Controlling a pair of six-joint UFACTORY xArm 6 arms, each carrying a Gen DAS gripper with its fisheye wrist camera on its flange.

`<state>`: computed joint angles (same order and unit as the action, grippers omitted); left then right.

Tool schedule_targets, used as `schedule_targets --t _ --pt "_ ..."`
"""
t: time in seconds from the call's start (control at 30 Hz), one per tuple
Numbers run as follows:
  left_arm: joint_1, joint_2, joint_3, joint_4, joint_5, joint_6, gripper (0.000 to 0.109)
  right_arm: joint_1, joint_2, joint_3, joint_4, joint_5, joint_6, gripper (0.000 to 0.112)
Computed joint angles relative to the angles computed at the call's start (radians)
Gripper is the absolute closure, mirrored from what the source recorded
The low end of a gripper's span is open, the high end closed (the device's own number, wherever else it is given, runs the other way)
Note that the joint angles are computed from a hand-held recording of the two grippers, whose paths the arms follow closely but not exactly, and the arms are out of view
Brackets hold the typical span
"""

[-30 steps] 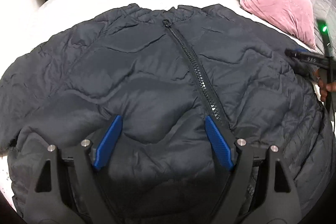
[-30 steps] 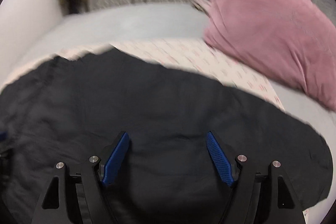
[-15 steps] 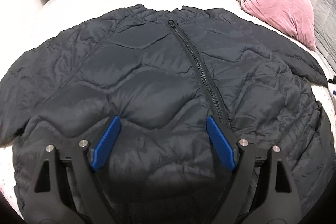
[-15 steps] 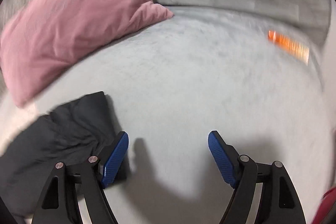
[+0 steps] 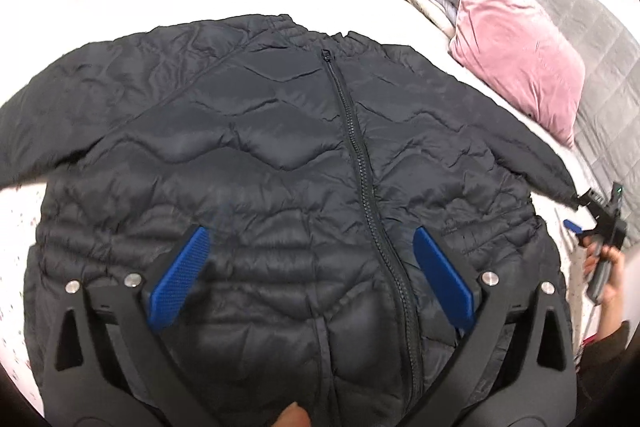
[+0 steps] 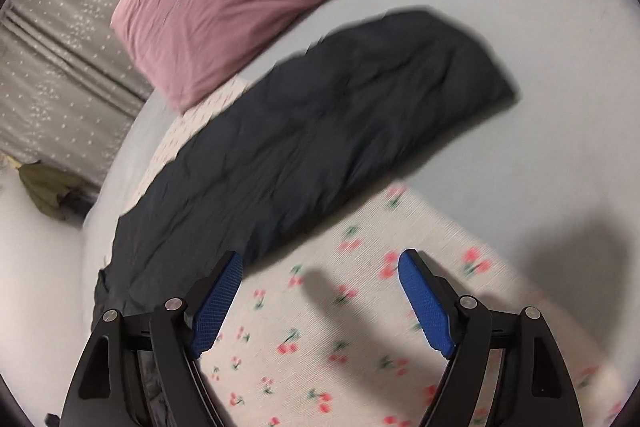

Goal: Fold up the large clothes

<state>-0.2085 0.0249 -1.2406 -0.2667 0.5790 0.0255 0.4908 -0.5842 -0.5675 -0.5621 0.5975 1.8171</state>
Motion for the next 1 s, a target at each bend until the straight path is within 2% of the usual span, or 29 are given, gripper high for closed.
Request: schedule_targets --t 0.07,0.17,0.23,0.3,0.37,0.47,0.5,0.53,0.57,0.6,0.63,0.73,0.87,1.0 --pt "0.004 -0.002 0.015 -0.029 -0.006 0.027 0.007 -0.002 0.016 -0.012 -0.045 0.009 0.011 0.027" --pt "0.011 -0.003 0.044 -0.096 -0.027 0.093 0.007 -0.033 0.015 0.009 -0.094 -0.039 0.058 0.027" --pt "0.021 0.018 0.022 -0.124 0.005 0.123 0.007 -0.034 -0.010 0.034 -0.145 -0.066 0.149 0.027" --pt "0.035 0.029 0.004 -0.173 0.034 0.157 0.007 -0.099 -0.036 0.081 -0.246 -0.171 0.280 0.027" --pt "0.050 0.025 0.005 -0.220 0.045 0.185 0.007 -0.151 -0.035 0.097 -0.367 -0.235 0.424 0.027" --pt "0.074 0.010 0.019 -0.246 0.049 0.193 0.007 -0.198 0.011 0.065 -0.488 -0.237 0.556 0.030" --pt "0.082 0.008 0.020 -0.251 0.053 0.189 0.007 -0.199 0.031 0.045 -0.501 -0.215 0.571 0.042" --pt "0.095 0.006 0.017 -0.268 0.064 0.191 0.007 -0.203 0.044 0.032 -0.482 -0.209 0.553 0.065" --pt "0.105 0.004 0.016 -0.287 0.072 0.197 0.007 -0.209 0.058 0.023 -0.440 -0.213 0.519 0.079" --pt "0.115 0.004 0.014 -0.305 0.080 0.202 0.007 -0.217 0.074 0.014 -0.394 -0.231 0.493 0.100" --pt "0.127 0.005 0.010 -0.330 0.090 0.207 0.007 -0.215 0.068 0.014 -0.390 -0.234 0.505 0.101" --pt "0.149 0.006 0.005 -0.381 0.105 0.226 0.007 -0.147 0.061 -0.046 -0.452 -0.120 0.541 0.103" --pt "0.164 0.004 0.002 -0.406 0.126 0.232 0.007 -0.038 0.102 -0.205 -0.426 0.055 0.400 0.104" --pt "0.166 -0.010 0.017 -0.383 0.088 0.214 0.007 0.069 0.201 -0.433 -0.443 0.217 0.257 0.104"
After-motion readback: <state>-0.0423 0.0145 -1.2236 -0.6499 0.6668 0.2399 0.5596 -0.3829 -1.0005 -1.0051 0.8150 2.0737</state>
